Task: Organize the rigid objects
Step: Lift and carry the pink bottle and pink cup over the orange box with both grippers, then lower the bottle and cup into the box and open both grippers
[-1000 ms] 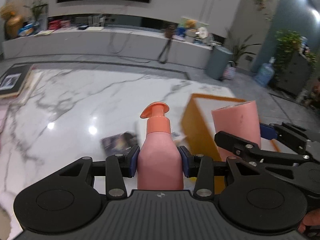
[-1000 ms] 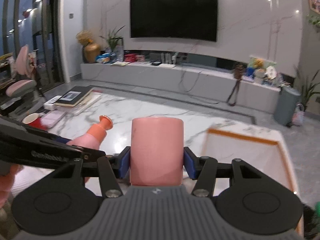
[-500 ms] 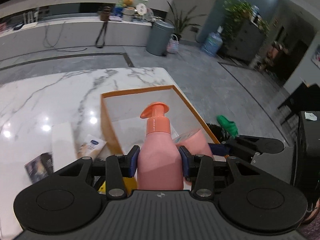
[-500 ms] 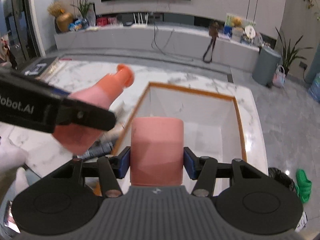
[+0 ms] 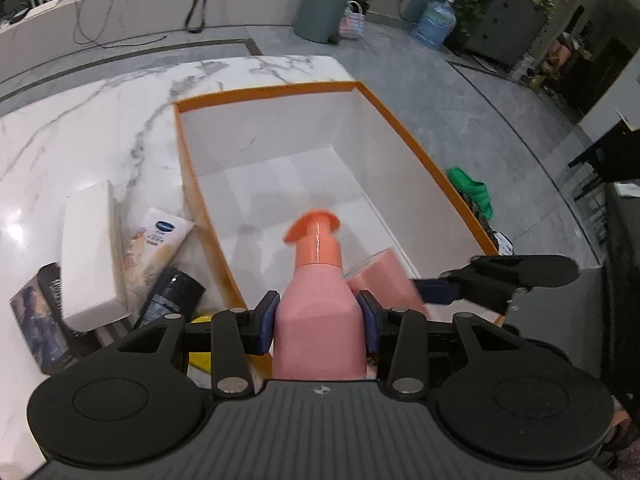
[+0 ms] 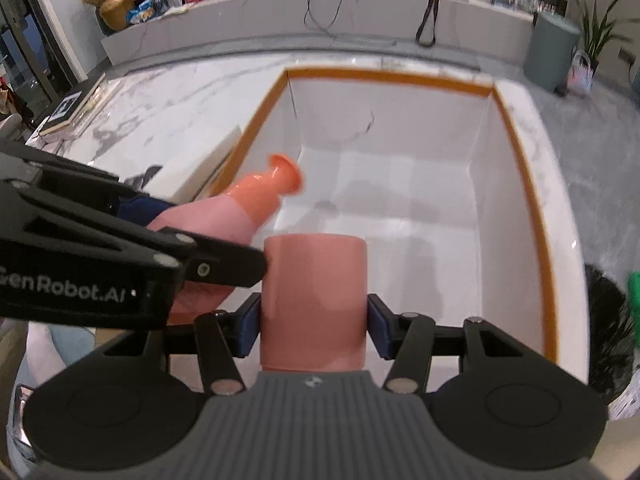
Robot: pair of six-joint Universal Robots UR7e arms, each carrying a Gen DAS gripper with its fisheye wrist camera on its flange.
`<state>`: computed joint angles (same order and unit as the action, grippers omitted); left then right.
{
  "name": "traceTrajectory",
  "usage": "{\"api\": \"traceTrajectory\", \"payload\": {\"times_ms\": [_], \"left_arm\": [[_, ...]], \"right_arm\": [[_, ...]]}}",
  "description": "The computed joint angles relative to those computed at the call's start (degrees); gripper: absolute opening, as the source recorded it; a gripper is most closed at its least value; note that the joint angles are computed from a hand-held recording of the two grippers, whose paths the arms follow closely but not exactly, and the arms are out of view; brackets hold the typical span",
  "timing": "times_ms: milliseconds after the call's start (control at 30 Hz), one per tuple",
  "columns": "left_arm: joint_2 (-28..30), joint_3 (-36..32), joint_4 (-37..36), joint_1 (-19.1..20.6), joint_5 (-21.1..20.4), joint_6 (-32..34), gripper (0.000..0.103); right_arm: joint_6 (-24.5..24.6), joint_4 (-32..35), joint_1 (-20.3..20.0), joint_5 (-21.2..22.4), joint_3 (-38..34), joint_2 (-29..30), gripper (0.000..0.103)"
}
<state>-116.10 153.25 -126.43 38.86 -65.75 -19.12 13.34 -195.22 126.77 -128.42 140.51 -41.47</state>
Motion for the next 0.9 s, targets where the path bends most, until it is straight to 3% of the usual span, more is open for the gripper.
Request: {"api": "traceTrajectory", "payload": {"times_ms": [267,400,700,900], "left_arm": [[5.8,-1.1,-0.2,1.0,-0.3,1.3,0.047],[10.7,-2.0,-1.6,3.0,-1.3,1.1,0.047],[12.0,-0.9,0.6,-0.9,1.1,0.9,0.047],[12.0,-1.4,2.3,-1.5,1.2,0.7,0.048]], "right_arm": [[2.3,4.1,-3.5,3.0,-0.8,0.9,0.055],[3.2,4.8,-3.8,1.6,-0.8,1.2,0.055],[3.5,4.7,-4.7,2.1,-0.1,1.2,0.055],[1.6,3.7,-5.1,2.9,0.0,1.2,0.054]]}}
